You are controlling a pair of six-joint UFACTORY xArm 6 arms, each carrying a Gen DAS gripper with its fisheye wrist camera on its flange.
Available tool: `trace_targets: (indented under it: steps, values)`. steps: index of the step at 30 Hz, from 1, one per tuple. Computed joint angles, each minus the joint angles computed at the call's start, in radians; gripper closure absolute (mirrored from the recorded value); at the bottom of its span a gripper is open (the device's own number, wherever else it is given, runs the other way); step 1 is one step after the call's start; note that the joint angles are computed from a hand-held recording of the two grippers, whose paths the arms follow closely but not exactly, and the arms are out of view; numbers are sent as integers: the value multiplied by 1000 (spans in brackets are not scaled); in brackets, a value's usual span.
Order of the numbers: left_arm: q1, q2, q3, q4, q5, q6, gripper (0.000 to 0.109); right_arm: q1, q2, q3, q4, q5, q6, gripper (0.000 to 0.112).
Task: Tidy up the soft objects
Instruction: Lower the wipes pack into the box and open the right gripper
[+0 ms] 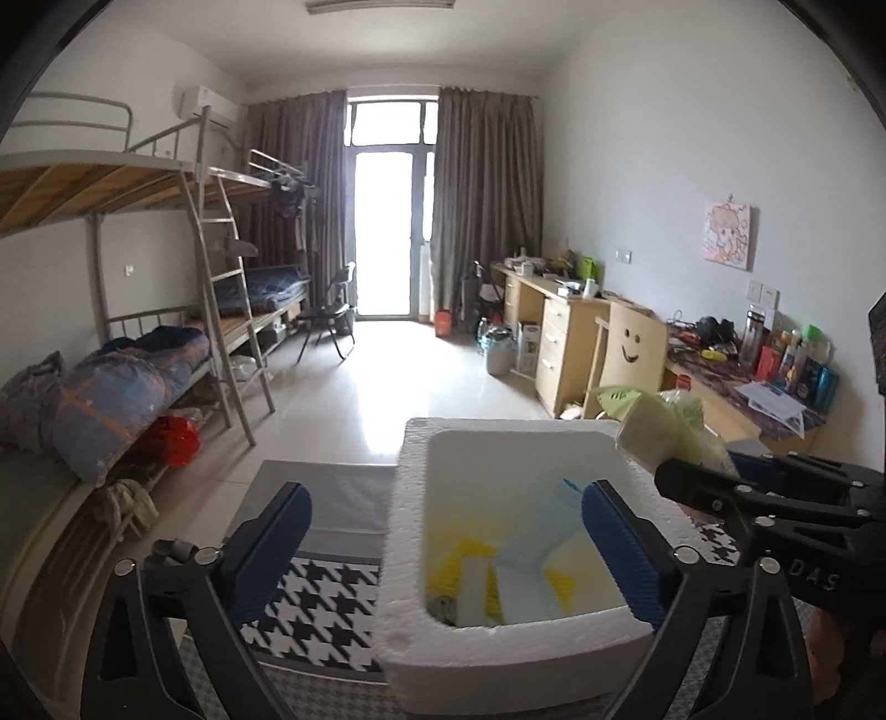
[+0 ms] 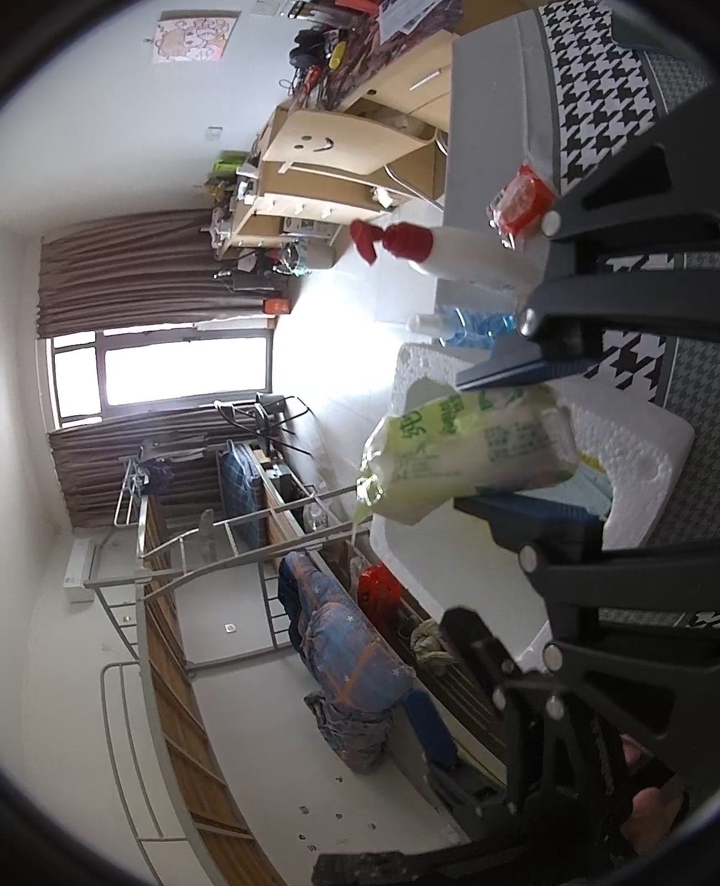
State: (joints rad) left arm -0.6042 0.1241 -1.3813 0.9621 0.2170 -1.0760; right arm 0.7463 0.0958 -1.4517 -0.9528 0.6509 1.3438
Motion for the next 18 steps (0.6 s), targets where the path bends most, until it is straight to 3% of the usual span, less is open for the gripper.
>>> trace_targets:
  steps: [15,16,18]
  values:
    - [25,-71,61,142,-5,-143,7,-17,79,-84,98,-9,-103,72]
    - [25,-74,65,148,-4,-146,7,-21,79,-81,105,-12,-109,70]
    - [29,-77,69,155,-6,-154,7,-22,94,-98,141,14,-161,53]
